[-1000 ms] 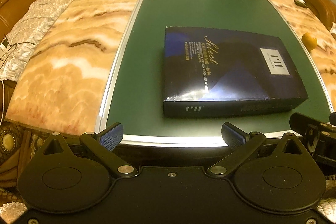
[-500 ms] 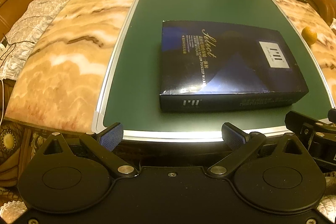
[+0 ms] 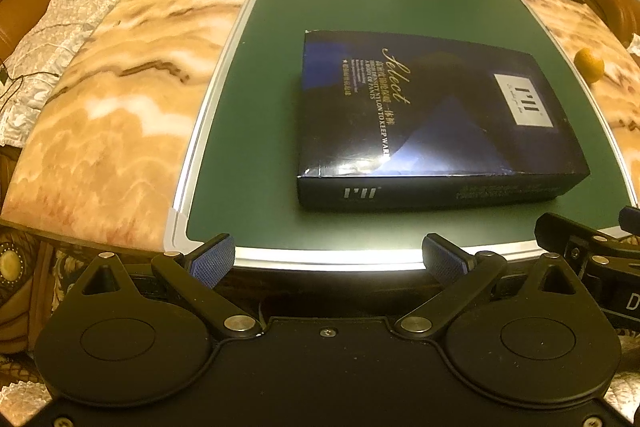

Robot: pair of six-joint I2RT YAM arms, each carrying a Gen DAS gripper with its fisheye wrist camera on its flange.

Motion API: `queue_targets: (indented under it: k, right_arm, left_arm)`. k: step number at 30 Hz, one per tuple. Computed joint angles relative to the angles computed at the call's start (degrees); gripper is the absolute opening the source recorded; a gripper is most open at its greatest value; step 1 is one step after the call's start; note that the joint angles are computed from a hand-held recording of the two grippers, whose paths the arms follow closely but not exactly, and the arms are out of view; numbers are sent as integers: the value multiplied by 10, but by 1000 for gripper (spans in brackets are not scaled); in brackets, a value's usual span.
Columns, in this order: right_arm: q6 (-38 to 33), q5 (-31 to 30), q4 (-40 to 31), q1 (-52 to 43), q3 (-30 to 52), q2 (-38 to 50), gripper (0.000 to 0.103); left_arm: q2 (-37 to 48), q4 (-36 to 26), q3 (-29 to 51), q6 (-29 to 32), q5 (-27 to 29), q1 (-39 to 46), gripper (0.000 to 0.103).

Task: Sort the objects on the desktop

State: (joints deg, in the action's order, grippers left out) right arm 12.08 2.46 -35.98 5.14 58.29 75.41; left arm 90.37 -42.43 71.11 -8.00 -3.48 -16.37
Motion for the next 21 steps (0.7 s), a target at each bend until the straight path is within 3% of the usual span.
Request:
queue_targets:
  k: [21]
  right_arm:
    - [-3, 2, 4, 4, 7, 17, 103]
  left_arm:
    - [13, -3, 10, -1, -19, -7, 102]
